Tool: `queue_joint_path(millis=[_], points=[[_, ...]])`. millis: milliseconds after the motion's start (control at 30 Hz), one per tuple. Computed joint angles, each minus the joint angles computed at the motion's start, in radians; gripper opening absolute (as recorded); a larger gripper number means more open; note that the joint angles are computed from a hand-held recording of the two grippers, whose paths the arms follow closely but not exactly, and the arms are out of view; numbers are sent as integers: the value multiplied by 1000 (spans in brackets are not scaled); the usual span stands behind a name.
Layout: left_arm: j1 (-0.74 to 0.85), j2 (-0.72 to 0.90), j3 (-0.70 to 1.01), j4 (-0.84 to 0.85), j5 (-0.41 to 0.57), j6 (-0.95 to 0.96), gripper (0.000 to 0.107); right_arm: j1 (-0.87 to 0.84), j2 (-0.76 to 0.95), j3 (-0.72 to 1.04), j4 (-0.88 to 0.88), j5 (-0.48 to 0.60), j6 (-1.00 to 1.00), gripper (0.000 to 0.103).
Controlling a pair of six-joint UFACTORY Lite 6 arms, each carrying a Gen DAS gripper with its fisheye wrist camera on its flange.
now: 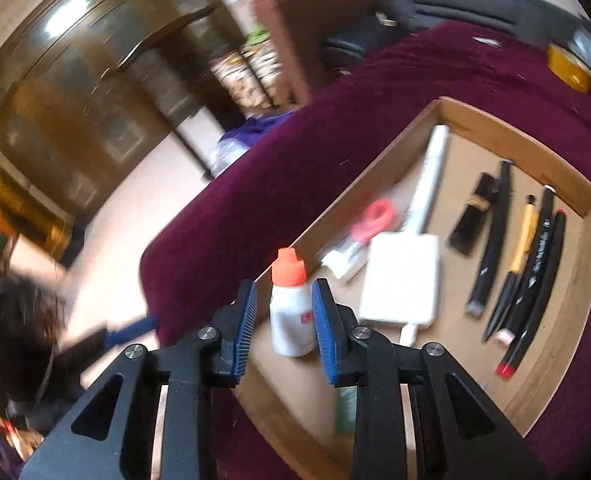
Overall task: Organize rigid objects
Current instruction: 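Release the white bottle with left gripper while right gripper releases the green cylinder in the tray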
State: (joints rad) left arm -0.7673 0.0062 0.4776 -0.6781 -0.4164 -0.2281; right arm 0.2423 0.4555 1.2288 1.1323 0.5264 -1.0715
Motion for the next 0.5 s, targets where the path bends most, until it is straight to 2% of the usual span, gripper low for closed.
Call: queue_joint_path(millis=[100,300,400,433,467,500], points=[[-6,-22,-9,2,6,8,64,-59,-61,-53,94,46,-90,27],[-17,2,26,-32,21,46,64,-165,-256,-246,148,40,-189,27],[-58,27,71,-135,33,149,64,-275,-336,-328,165,75,-249,28],[-78,33,90,-200,33,214,64,-316,-363,-354,162,89,-261,33],[-93,36,103,-254,32,270,64,-343,-370,-357,159,96,-259,43],[-111,40,120,-328,28,345,64,-368,-376,-366,162,100,-264,48]])
